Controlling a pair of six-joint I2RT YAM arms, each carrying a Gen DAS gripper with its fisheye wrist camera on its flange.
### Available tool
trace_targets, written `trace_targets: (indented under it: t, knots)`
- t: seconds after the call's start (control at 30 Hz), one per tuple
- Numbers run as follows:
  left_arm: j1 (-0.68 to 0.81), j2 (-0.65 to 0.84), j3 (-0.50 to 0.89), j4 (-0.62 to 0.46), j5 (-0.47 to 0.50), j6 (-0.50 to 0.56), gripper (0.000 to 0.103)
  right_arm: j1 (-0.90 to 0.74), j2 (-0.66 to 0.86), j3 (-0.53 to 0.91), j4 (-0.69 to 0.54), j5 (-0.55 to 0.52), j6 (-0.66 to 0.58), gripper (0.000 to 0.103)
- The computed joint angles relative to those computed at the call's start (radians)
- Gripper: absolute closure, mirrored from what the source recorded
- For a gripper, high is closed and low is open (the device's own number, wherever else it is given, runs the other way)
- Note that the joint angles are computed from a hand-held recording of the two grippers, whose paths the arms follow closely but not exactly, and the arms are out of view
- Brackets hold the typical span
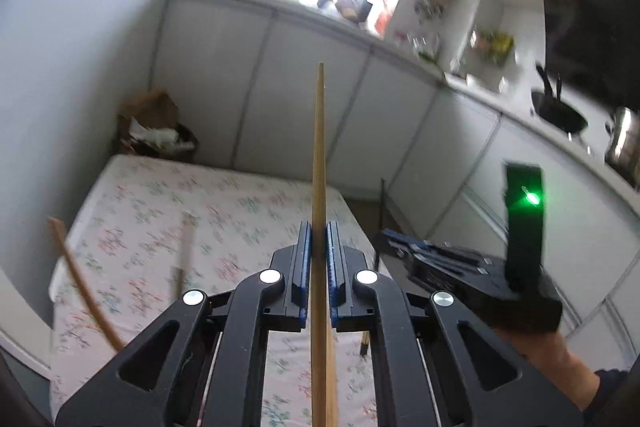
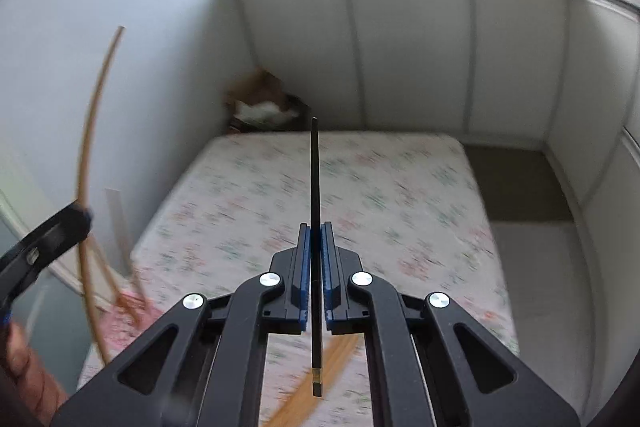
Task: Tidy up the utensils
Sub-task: 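Lift both held chopsticks and carry them over the pink cup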
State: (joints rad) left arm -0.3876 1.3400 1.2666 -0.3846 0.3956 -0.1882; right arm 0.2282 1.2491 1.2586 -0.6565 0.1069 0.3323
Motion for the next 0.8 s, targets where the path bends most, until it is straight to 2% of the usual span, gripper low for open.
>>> trace_targets:
  t: [0.27, 0.8]
  knots:
    - [0.189, -0.087, -0.126, 0.108, 0.046, -0.007, 0.096, 0.163, -0.023, 0.013, 0.091, 0.041, 0.055, 0.098]
    - [0.178, -0.095, -0.278, 0.233, -0.123, 0.068, 0.096, 0.379, 0.06, -0.002, 0.242, 0.191, 0.131, 0.098]
